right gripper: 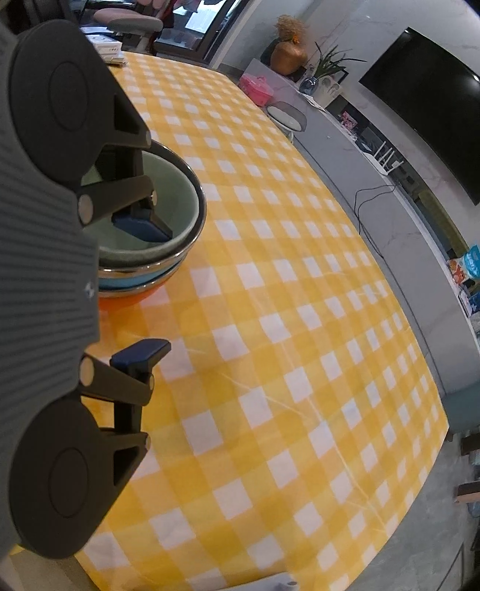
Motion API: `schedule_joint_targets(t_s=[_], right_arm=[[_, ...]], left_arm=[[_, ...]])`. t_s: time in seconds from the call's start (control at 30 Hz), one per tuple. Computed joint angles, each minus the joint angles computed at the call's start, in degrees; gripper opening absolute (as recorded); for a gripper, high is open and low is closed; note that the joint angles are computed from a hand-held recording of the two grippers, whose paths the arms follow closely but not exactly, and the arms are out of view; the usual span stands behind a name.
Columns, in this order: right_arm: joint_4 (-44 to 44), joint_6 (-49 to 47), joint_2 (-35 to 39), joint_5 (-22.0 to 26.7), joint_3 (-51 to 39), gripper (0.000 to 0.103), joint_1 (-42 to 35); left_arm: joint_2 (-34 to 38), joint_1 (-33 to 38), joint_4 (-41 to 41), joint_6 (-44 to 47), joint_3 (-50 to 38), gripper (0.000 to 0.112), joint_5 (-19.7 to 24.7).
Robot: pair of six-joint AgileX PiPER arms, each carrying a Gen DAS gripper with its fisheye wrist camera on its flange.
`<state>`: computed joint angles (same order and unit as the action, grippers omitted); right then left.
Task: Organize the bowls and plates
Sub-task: 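Close both grippers on the rim of the stacked bowls, then carry the bowl stack with both grippers over the vine-pattern plate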
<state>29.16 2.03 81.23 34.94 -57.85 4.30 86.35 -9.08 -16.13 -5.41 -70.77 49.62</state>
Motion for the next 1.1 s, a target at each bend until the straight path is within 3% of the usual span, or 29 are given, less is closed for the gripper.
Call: schedule_joint_targets(t_s=[0.1,0.4,0.57,0.8,0.97,1.1], right_arm=[[1.18,-2.35,0.07,-0.12,0.08,0.058,-0.02],[1.82,-4.37,0.78,0.91,-0.40,0.058,0.05],[2.78,-5.65,1.31,1.38,-0.76,0.058,-0.19],[8.24,-7.88,3.88,5.30,-1.86,0.058,-2.89],[14.07,-9.89,7.08,9.78,-2.83,0.056,-5.61],[15.26,-9.61,7.26,10.21,-2.39,0.052,-6.01]], left_arm=[[-0.19,-2.44,5.23,-3.69,0.55,0.069,0.57],[-0.99,-2.72,8.14,-4.77,-0.09,0.067,1.98],[-0.44,2.86,-5.07,2.39,0.94,0.068,2.36],[-1.25,8.52,-17.02,11.48,6.27,0.070,-0.37],[0.26,10.79,-22.94,14.10,7.35,0.069,-0.04],[0.91,12.29,-25.84,15.72,8.21,0.065,0.20]])
